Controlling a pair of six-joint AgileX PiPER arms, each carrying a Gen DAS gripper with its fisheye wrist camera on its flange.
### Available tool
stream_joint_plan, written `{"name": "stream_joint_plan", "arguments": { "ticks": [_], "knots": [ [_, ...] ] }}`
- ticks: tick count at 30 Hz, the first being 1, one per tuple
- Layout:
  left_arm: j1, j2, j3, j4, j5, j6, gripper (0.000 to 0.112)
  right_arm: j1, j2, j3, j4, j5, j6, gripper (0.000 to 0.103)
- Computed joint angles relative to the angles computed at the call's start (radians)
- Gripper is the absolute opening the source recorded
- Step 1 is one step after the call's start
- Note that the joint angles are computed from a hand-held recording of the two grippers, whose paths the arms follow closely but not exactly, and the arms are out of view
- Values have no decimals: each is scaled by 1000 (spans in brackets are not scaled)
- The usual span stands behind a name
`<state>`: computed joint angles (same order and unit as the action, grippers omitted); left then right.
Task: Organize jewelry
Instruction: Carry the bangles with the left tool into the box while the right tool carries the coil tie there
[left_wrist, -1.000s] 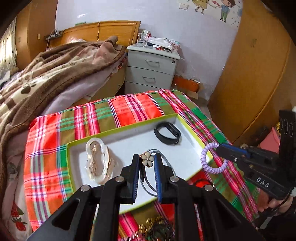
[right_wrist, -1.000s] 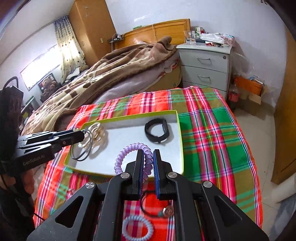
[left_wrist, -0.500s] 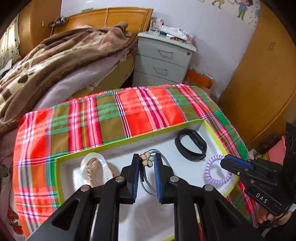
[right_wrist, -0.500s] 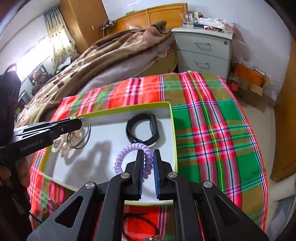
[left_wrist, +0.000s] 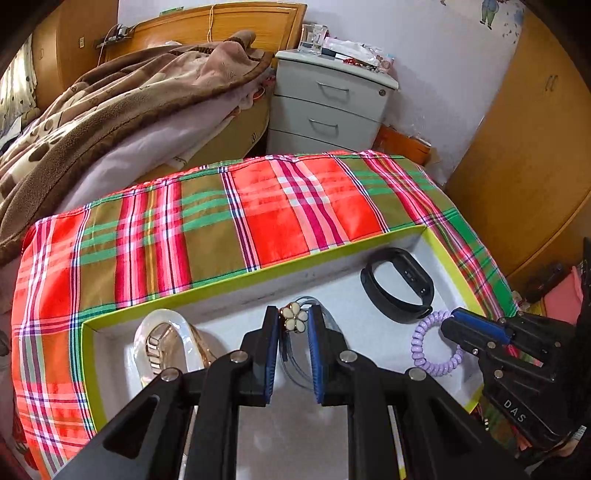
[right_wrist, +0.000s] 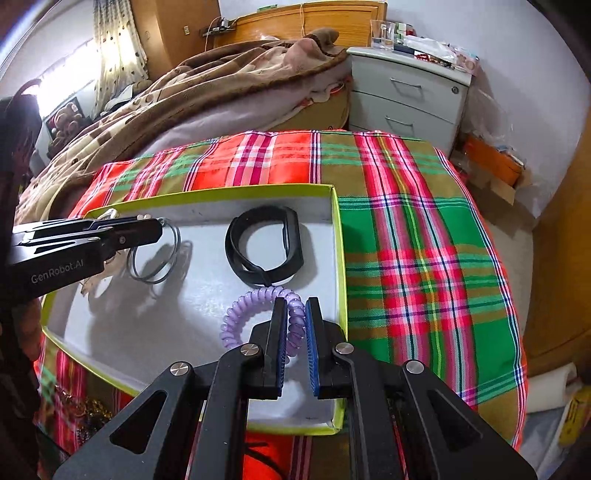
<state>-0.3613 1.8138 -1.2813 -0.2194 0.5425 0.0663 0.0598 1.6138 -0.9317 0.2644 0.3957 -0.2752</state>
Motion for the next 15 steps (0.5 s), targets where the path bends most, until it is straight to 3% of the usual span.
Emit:
{"name": "stream_joint_plan", "arguments": {
  "ticks": [8,15],
  "knots": [
    [-19,9,-13,90,-1,-78,18,6,2,1,-32,-11,23,10],
    [-27,12,-21,105,4,-86,27,10,6,-4,-53,-15,43,11]
  ]
}}
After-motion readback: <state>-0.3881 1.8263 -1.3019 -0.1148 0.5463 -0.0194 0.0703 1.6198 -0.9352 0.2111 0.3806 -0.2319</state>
